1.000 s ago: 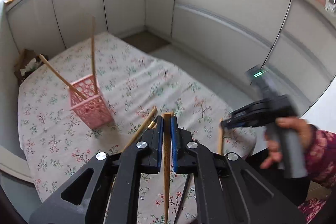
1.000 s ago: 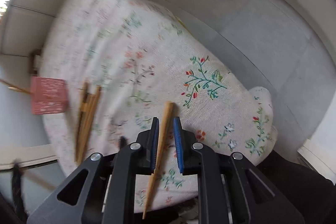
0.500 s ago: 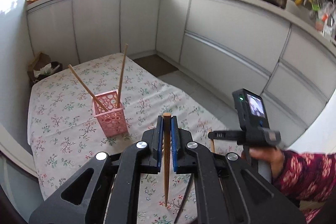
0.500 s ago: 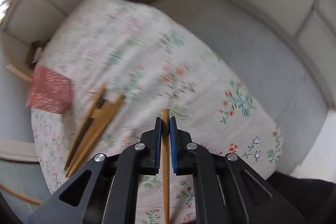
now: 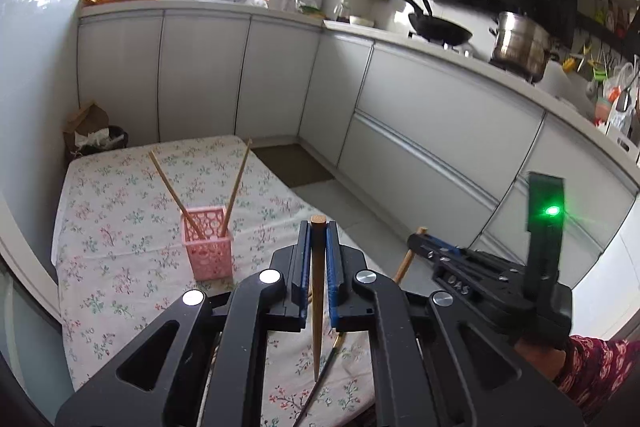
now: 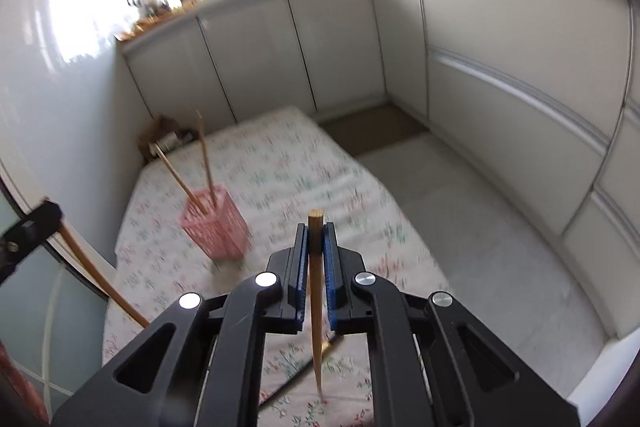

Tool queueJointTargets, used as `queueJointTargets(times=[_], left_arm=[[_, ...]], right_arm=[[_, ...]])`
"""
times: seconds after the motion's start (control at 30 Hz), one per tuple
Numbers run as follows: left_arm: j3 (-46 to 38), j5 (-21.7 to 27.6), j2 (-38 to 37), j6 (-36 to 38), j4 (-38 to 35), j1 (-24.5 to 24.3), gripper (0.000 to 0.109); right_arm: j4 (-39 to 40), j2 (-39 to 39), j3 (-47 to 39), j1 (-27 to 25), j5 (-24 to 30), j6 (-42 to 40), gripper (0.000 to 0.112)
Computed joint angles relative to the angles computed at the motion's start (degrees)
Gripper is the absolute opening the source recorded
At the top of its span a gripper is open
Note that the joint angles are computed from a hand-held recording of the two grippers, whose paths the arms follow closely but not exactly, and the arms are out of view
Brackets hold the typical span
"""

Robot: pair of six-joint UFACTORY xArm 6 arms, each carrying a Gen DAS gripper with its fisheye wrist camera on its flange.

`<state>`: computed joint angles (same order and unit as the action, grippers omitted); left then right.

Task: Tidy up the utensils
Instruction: 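Carry chopsticks to the pink cup and drop them in with both grippers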

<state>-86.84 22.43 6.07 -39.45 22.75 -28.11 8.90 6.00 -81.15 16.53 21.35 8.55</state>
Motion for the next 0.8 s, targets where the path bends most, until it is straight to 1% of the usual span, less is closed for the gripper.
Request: queueJointTargets(times=[0.17, 0.33, 0.5, 0.6, 0.77, 0.8], left_arm=[[-3.78, 1.21, 0.81, -2.54, 2.99, 0.48, 0.006], [-8.81, 2.38, 2.57, -2.74, 2.42, 1.86, 0.006], [-15.56, 5.42, 5.27, -4.44, 5.69, 2.65, 0.006], [-22.28, 8.34, 8.70, -4.40, 7.60, 3.14, 0.006], [-36.76, 13.88, 17.43, -2.97, 10.81, 4.41, 0.006], [-39.61, 15.01, 19.38, -2.67, 11.29, 4.70, 0.006]], right_arm=[[2.89, 0.78, -4.30, -0.48, -0.83, -2.82, 0.008], [6.92, 3.08, -11.93, -1.14, 1.02, -6.05, 0.008], [7.54, 6.65, -20.66, -1.03, 3.17, -7.50, 0.008], [8.63, 9.80, -26.58, -0.65, 5.49, -8.61, 0.008], [9.64, 16.36, -37.42, 0.11, 8.35, -9.34, 0.008], [10.19, 16.75, -37.67, 0.31, 8.13, -9.72, 0.008]])
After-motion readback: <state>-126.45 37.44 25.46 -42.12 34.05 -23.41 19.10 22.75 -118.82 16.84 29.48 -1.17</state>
